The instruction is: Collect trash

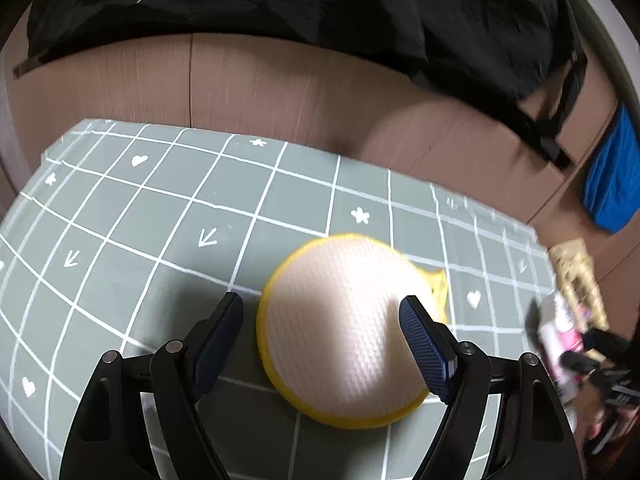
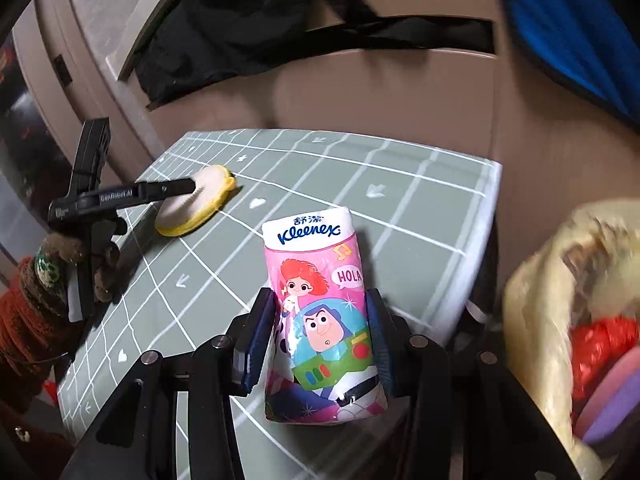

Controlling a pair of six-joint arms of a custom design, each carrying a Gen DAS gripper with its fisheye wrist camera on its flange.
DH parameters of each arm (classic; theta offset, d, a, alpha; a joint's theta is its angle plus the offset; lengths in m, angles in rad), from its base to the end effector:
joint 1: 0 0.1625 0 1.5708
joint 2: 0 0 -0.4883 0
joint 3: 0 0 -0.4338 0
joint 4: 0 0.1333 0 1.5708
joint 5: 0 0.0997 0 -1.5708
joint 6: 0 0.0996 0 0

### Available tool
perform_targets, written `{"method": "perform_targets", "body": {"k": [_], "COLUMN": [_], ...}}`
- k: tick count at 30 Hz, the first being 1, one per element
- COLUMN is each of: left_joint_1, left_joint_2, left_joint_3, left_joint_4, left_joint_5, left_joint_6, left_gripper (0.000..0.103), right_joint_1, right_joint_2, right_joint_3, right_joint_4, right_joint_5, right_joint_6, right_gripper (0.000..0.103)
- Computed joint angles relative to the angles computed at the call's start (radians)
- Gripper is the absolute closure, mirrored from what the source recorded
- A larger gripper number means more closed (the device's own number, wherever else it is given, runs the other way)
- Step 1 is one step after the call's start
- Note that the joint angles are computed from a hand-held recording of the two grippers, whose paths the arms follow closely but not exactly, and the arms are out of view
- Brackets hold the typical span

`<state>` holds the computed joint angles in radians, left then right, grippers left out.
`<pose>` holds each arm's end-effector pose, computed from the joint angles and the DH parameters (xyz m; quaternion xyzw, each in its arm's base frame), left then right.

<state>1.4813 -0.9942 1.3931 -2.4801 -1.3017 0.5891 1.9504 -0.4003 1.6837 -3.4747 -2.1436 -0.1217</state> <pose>0.0877 -0.8109 0.3683 0.2872 0.9155 -0.2103 0.1876 0.3340 -0.6230 -0.0733 0.1430 -0.9063 0.3250 0.2291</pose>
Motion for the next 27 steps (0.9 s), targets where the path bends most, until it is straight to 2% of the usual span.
{"method": "perform_targets", "body": {"k": [2, 4, 7, 8, 9, 11, 18, 27], "left_joint_1": [-0.012, -0.017, -0.022, -0.026, -0.029, -0.037, -0.062, -0.130], "left_joint_2": [-0.009, -0.017, -0.029, -0.037, -0.042, -0.059, -0.145, -0.258], "left_joint_3": [0.030, 0.051, 0.078, 0.096, 0.109, 0.147, 0.263, 0.436], "left_joint_4": [-0.031, -0.056, -0.088, -0.115, -0.138, -0.201, -0.329, -0.502], "left_joint_5": [0.048, 0.066, 0.078, 0.087, 0.091, 0.092, 0.022, -0.031], "left_joint_6": [0.023, 0.020, 0.000, -0.004, 0.001, 0.019, 0.042, 0.124], "left_gripper": [0.024, 0.027, 0.040, 0.047, 0.061, 0.078, 0.087, 0.087], "right_joint_1": [0.000, 0.000, 0.000, -0.001, -0.001, 0.003, 0.017, 0.037], "right_joint_2": [0.001, 0.008, 0.015, 0.017, 0.018, 0.017, 0.004, -0.030], "right_joint_3": [0.015, 0.014, 0.017, 0.018, 0.019, 0.029, 0.066, 0.130], "right_joint_4": [-0.035, -0.056, -0.081, -0.086, -0.089, -0.101, -0.164, -0.252], "right_joint_5": [-0.001, 0.004, 0.030, 0.037, 0.045, 0.050, 0.066, 0.062], "right_joint_6": [-0.013, -0.029, -0.035, -0.035, -0.038, -0.043, -0.055, -0.053], "right_gripper": [0.061, 0.061, 0.061, 0.061, 0.061, 0.061, 0.061, 0.061]}}
